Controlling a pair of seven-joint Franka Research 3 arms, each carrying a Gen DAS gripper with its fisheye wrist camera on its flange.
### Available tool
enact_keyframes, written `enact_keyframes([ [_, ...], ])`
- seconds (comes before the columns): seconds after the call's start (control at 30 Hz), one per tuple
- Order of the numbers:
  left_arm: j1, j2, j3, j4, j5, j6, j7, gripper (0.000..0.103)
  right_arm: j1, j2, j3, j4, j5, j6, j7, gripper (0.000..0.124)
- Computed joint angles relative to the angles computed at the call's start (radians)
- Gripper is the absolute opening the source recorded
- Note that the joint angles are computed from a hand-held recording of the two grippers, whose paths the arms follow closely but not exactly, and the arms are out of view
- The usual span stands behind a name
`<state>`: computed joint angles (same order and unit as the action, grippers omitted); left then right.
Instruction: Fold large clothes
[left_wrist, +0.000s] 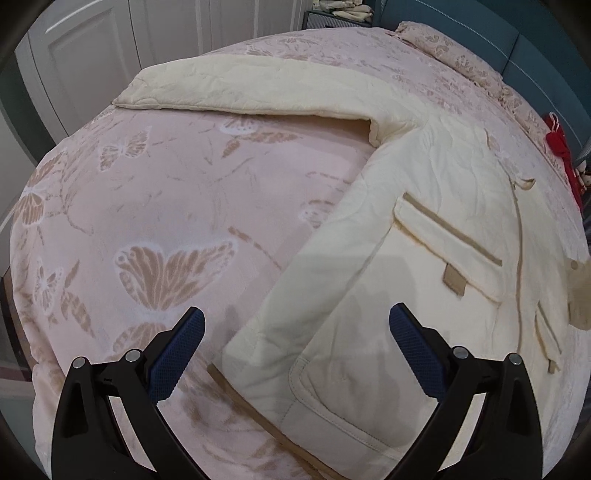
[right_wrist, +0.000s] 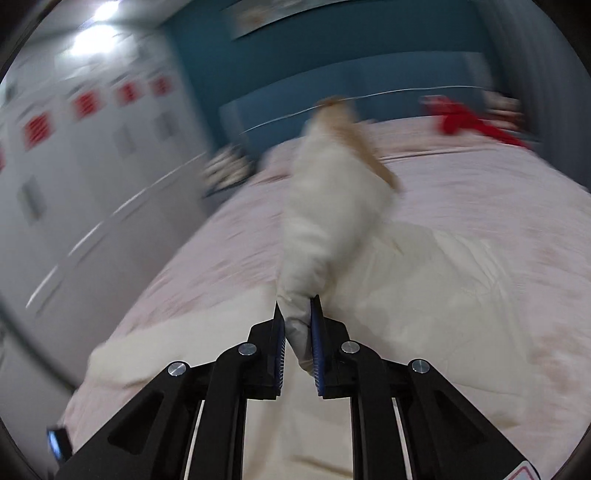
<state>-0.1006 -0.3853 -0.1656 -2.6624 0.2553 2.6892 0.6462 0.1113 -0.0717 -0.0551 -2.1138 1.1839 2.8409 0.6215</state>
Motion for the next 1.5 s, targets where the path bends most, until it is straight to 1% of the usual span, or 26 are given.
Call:
enact_keyframes([
  [0.07, -0.012, -0.007, 0.023, -0.004, -0.024, 0.021, 0.027, 0.098, 0.042, 0.069, 0.048, 0.034, -0.039, 0.002, 0.008, 0.014],
  [0.13, -0.035, -0.005, 0.059, -0.004, -0.07, 0.057, 0.079, 0.098, 0.065, 0.15, 0.08, 0.077, -0.086, -0.034, 0.048, 0.021],
  [0.23, -0.07, 0.015, 0.106, 0.013, -0.153, 0.112, 0.169, 0.098, 0.093, 0.254, 0.107, 0.107, -0.255, -0.044, 0.178, 0.045],
  [0.27, -0.082, 0.024, 0.118, 0.02, -0.183, 0.132, 0.198, 0.098, 0.095, 0.262, 0.115, 0.095, -0.288, -0.041, 0.205, 0.048],
  [0.33, -0.134, 0.063, 0.162, 0.048, -0.277, 0.184, 0.289, 0.098, 0.088, 0.244, 0.144, 0.044, -0.275, -0.035, 0.208, 0.049],
  [0.4, -0.203, 0.114, 0.214, 0.092, -0.398, 0.209, 0.4, 0.098, 0.06, 0.171, 0.16, -0.049, -0.141, -0.033, 0.147, 0.057],
  [0.47, -0.326, 0.192, 0.302, 0.168, -0.627, 0.221, 0.593, 0.098, 0.059, 0.103, 0.149, -0.119, -0.007, -0.008, 0.074, 0.065],
  [0.53, -0.428, 0.263, 0.369, 0.247, -0.912, 0.216, 0.828, 0.098, 0.051, 0.035, 0.106, -0.194, 0.08, 0.021, 0.035, 0.067],
  [0.57, -0.446, 0.304, 0.379, 0.295, -1.02, 0.194, 0.917, 0.098, 0.054, 0.026, 0.093, -0.209, 0.086, 0.039, 0.048, 0.067],
  [0.63, -0.438, 0.39, 0.362, 0.38, -1.142, 0.171, 1.0, 0.098, 0.028, -0.013, 0.047, -0.257, 0.063, 0.072, 0.119, 0.067],
  [0.73, -0.396, 0.499, 0.323, 0.482, -1.198, 0.132, 1.008, 0.096, -0.022, 0.006, -0.02, -0.257, 0.091, 0.072, 0.181, 0.067],
  [0.8, -0.378, 0.542, 0.306, 0.518, -1.155, 0.132, 0.954, 0.087, -0.06, 0.044, -0.048, -0.23, 0.141, 0.061, 0.207, 0.067],
  [0.83, -0.369, 0.56, 0.298, 0.534, -1.13, 0.134, 0.94, 0.076, -0.077, 0.066, -0.051, -0.212, 0.151, 0.056, 0.222, 0.068],
  [0.87, -0.359, 0.574, 0.288, 0.552, -1.109, 0.13, 0.937, 0.059, -0.1, 0.1, -0.059, -0.186, 0.178, 0.033, 0.231, 0.068],
  [0.9, -0.349, 0.587, 0.278, 0.573, -1.085, 0.117, 0.938, 0.05, -0.118, 0.13, -0.057, -0.167, 0.201, 0.019, 0.231, 0.068],
  [0.93, -0.339, 0.596, 0.269, 0.589, -1.061, 0.112, 0.933, 0.031, -0.139, 0.163, -0.055, -0.137, 0.215, -0.01, 0.241, 0.058],
  [0.97, -0.332, 0.604, 0.261, 0.609, -1.031, 0.11, 0.934, 0.01, -0.158, 0.196, -0.052, -0.103, 0.206, -0.043, 0.263, 0.035],
  [1.0, -0.325, 0.606, 0.253, 0.625, -1.0, 0.116, 0.938, 0.008, -0.167, 0.226, -0.049, -0.072, 0.136, -0.049, 0.333, 0.023],
  [1.03, -0.315, 0.603, 0.242, 0.628, -0.985, 0.134, 0.948, 0.007, -0.177, 0.232, -0.038, -0.058, 0.118, -0.044, 0.34, 0.011],
  [1.13, -0.3, 0.547, 0.21, 0.598, -0.931, 0.234, 0.96, 0.006, -0.198, 0.182, 0.004, -0.039, 0.322, 0.012, 0.085, 0.009],
  [1.2, -0.317, 0.517, 0.219, 0.55, -0.802, 0.298, 0.884, 0.006, -0.186, 0.173, 0.005, -0.038, 0.381, 0.053, -0.008, 0.009],
  [1.27, -0.339, 0.534, 0.249, 0.531, -0.639, 0.298, 0.769, 0.007, -0.176, 0.205, -0.003, -0.043, 0.255, 0.065, 0.084, 0.008],
  [1.3, -0.344, 0.563, 0.259, 0.542, -0.586, 0.27, 0.72, 0.006, -0.172, 0.236, -0.009, -0.044, 0.149, 0.066, 0.179, 0.008],
  [1.37, -0.342, 0.603, 0.263, 0.549, -0.523, 0.24, 0.657, 0.007, -0.176, 0.265, -0.008, -0.05, 0.043, 0.069, 0.266, 0.007],
  [1.43, -0.329, 0.623, 0.249, 0.535, -0.494, 0.25, 0.622, 0.007, -0.191, 0.281, 0.016, -0.05, 0.045, 0.084, 0.254, 0.007],
  [1.5, -0.329, 0.616, 0.246, 0.496, -0.447, 0.301, 0.58, 0.007, -0.2, 0.281, 0.033, -0.066, 0.059, 0.109, 0.211, 0.007],
])
